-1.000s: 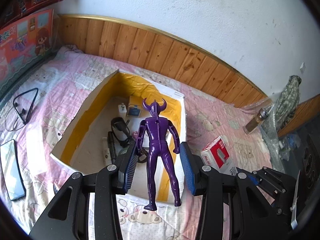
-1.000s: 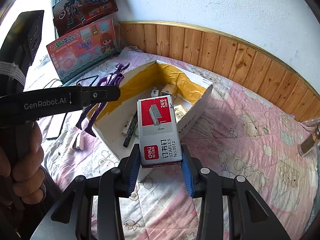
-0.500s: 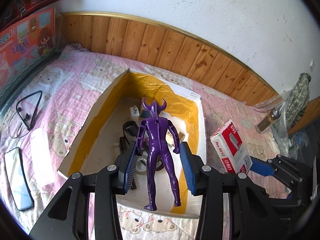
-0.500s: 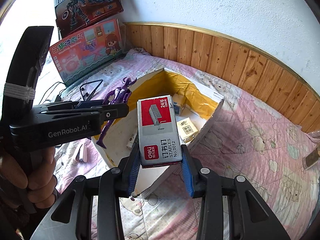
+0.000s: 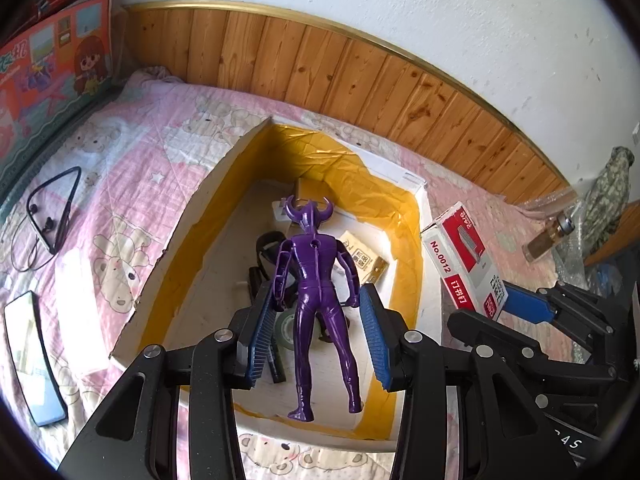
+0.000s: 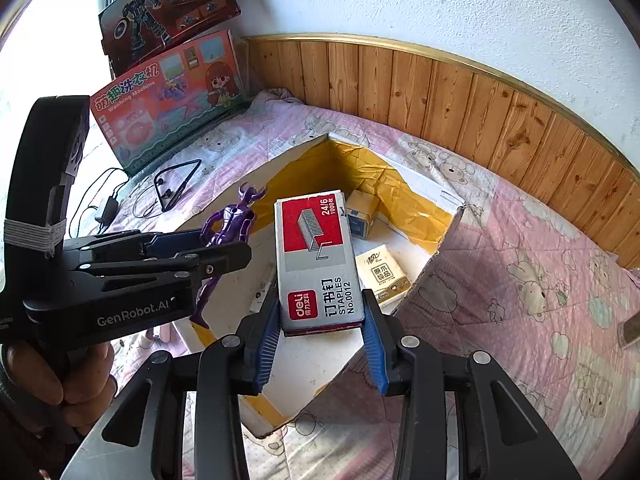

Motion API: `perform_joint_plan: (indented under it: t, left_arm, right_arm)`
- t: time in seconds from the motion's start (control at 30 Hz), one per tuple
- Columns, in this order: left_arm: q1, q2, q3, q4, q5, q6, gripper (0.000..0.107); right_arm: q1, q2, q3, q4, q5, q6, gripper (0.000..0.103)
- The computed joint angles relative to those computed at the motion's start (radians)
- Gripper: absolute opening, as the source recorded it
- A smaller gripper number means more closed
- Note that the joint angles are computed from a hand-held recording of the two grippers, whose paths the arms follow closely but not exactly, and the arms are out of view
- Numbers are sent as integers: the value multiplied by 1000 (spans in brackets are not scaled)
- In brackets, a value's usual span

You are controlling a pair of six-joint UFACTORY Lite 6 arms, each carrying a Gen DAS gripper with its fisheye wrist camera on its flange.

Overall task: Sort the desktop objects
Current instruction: 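Lower the held staples box and purple figure into the box interior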

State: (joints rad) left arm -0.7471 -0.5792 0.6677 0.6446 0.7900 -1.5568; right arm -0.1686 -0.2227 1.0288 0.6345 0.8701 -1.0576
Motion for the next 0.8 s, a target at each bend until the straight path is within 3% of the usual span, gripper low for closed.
perform_joint_plan:
  t: [0.8]
  left_arm:
    - [245,98,-37,-238,-150,312,44]
  right_arm:
    - [142,328,243,-144,-96,171,40]
